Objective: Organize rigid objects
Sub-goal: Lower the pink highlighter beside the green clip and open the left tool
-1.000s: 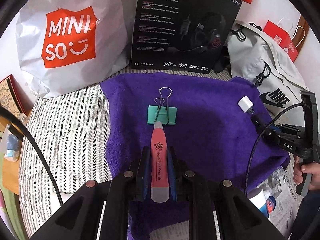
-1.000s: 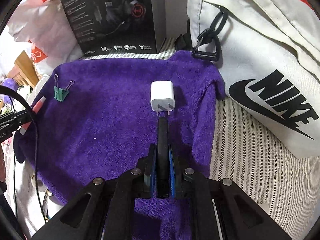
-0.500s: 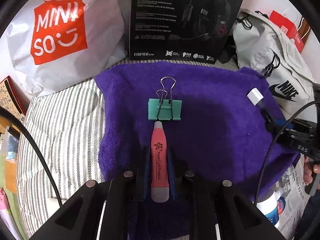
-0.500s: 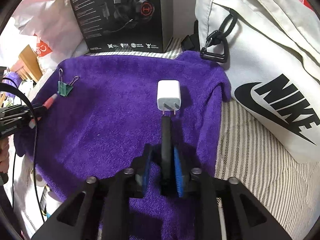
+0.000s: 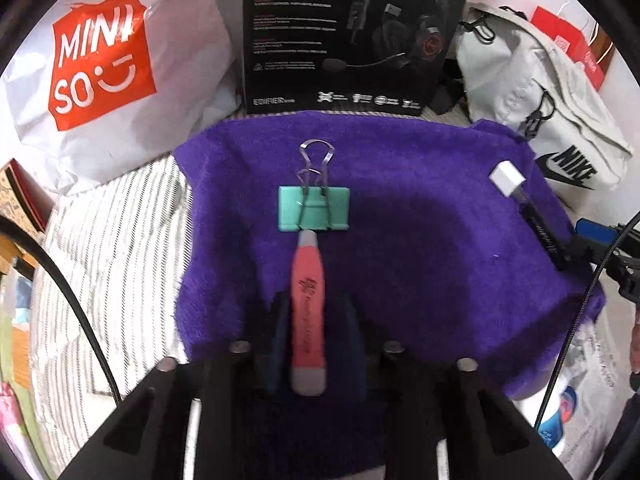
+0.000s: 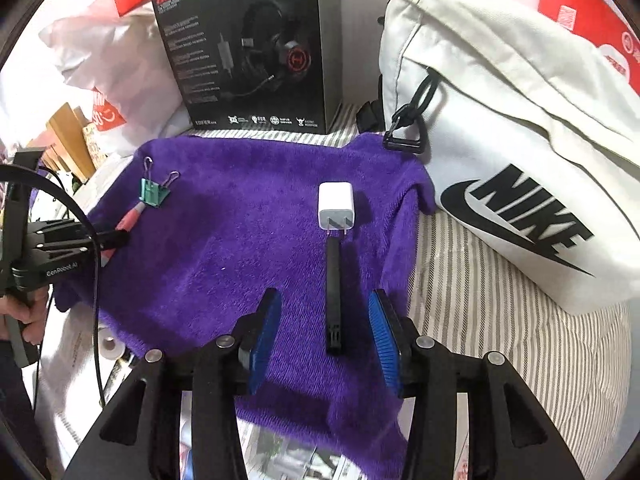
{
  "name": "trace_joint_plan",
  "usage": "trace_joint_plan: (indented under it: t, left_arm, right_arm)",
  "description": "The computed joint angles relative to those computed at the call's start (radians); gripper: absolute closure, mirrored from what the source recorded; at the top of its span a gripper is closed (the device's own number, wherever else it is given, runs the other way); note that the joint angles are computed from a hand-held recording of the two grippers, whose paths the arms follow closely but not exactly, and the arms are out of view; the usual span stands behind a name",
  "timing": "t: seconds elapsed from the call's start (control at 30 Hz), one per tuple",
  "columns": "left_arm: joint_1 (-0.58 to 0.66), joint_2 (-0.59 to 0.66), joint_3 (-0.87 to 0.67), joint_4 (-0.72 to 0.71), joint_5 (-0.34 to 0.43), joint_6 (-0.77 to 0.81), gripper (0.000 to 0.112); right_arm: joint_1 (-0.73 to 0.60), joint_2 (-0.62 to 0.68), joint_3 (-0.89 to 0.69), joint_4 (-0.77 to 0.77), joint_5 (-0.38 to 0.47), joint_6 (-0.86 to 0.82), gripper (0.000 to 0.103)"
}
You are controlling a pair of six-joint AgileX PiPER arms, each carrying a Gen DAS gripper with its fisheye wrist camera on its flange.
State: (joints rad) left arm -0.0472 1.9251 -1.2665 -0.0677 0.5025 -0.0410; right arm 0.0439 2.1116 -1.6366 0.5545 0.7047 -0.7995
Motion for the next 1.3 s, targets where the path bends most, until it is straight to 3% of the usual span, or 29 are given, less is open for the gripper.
trace_joint_plan:
  t: [0.23, 0.37, 0.5, 0.6, 0.83, 1.1, 1.3]
  left_arm:
    - [-0.040, -0.048, 0.046, 0.100, 0.018, -0.124, 0.074]
    - [-0.070, -0.184, 0.159, 0.141, -0.009, -0.184, 0.074]
    - [-0.096, -0.311, 0.271, 0.034, -0.047, -0.106, 0.074]
    - [-0.107, -0.366, 0.343, -0.129, -0.073, 0.024, 0.074]
    - [-0.137, -0.338, 0.391, -0.343, -0.120, 0.158, 0.074]
    - [-0.135, -0.243, 0.344, -0.334, -0.110, 0.115, 0.074]
    - [-0.118, -0.192, 0.316, -0.407, -0.108, 0.158, 0.074]
  right_arm:
    - [-0.046, -0.115, 0.160, 0.091, -0.028, -0.097, 0.057]
    - [-0.072, -0.181, 0.250, 0.144, -0.041, -0.151, 0.057]
    - [-0.112, -0.244, 0.341, 0.205, -0.041, -0.215, 0.057]
    - [-0.129, -0.275, 0.387, 0.227, -0.045, -0.241, 0.056]
    - [-0.173, -0.346, 0.507, 0.308, -0.043, -0.343, 0.052]
    - [-0.200, -0.345, 0.555, 0.330, -0.024, -0.383, 0.052]
    - [-0.215, -0.347, 0.577, 0.324, -0.039, -0.401, 0.052]
